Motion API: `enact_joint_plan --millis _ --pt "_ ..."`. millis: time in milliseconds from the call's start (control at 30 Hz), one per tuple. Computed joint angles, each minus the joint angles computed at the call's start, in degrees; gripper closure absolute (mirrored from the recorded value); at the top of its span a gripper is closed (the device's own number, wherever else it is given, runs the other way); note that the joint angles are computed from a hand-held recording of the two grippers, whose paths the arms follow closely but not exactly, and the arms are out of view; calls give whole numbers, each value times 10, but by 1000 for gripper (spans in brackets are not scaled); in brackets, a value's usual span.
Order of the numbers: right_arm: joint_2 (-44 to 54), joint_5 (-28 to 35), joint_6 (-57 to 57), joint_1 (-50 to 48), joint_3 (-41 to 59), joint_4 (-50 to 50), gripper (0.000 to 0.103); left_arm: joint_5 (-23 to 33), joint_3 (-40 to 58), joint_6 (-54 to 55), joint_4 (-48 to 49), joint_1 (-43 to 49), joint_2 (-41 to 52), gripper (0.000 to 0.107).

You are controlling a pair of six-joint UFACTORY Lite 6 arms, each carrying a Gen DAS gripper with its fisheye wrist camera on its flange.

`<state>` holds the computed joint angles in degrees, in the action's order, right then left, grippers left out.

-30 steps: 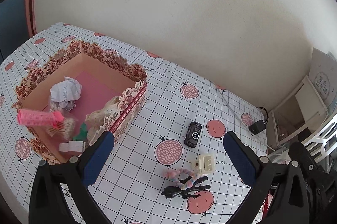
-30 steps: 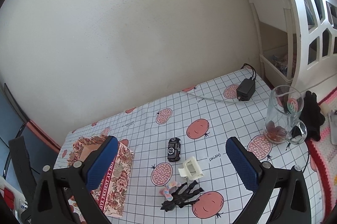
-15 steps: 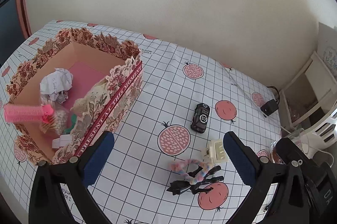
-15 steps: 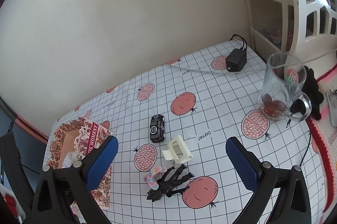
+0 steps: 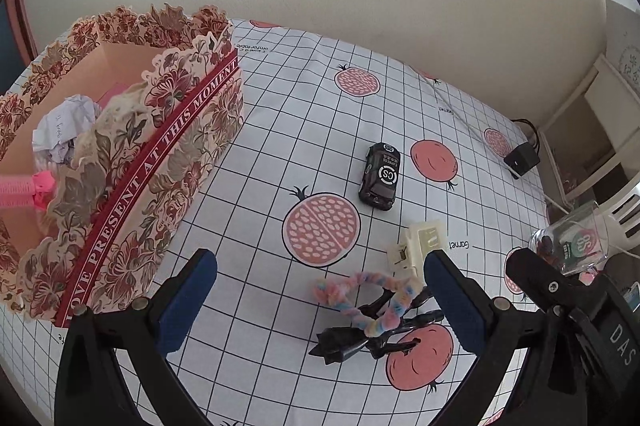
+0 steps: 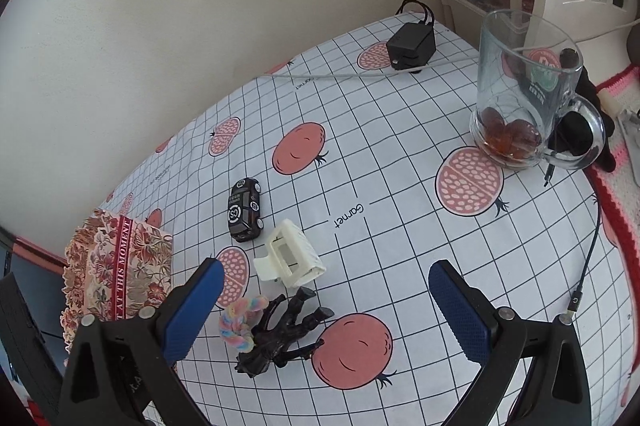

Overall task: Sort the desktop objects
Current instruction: 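Move the left tool to the rainbow pipe cleaner while the right tool approaches the black robot figure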

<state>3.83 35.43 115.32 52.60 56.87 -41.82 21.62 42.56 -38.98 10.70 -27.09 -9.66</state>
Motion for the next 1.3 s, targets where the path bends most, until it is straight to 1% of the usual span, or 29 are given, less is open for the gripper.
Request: enact_joint_plan --millis 100,267,333,367,500,567,667,700,800,867,967,1000,1133,1167,1300 --pt "7 -1 -13 -5 -1 16 0 -7 0 67 -60 10 12 4" --pt "-7 -3 -8 -12 -17 29 0 -6 4 241 -222 25 16 4" --pt "-16 -5 -3 -14 -23 31 0 -8 2 275 -253 21 9 4" --pt "-19 -8 -3 -16 -25 33 0 -11 1 269 -248 16 7 4" --pt "-10 -17 -17 -21 -28 44 0 -11 3 191 -166 -2 19 4" --pt "-2 -33 -34 -28 -33 62 0 -6 3 200 -177 1 32 4" --pt "10 -60 -60 -39 -40 88 0 6 0 246 -229 18 47 4" --pt "12 -68 -62 -41 -44 90 0 3 -1 245 -228 18 52 4" --pt "21 -83 -73 -45 -48 105 0 -2 -6 186 -169 9 52 4" --pt "24 -88 -73 -46 -49 108 0 -3 -8 180 -167 11 51 4" --pt "24 -91 -78 -47 -49 112 0 -4 -13 192 -190 21 50 5" --pt "25 -91 -82 -47 -47 114 0 -5 -15 205 -205 25 51 6" --pt "33 -94 -100 -46 -40 121 0 -8 -17 238 -237 29 60 24" --pt "36 -94 -100 -45 -37 120 0 -9 -18 247 -246 29 62 26" --pt "48 -97 -108 -45 -27 125 0 -12 -17 270 -269 29 71 45"
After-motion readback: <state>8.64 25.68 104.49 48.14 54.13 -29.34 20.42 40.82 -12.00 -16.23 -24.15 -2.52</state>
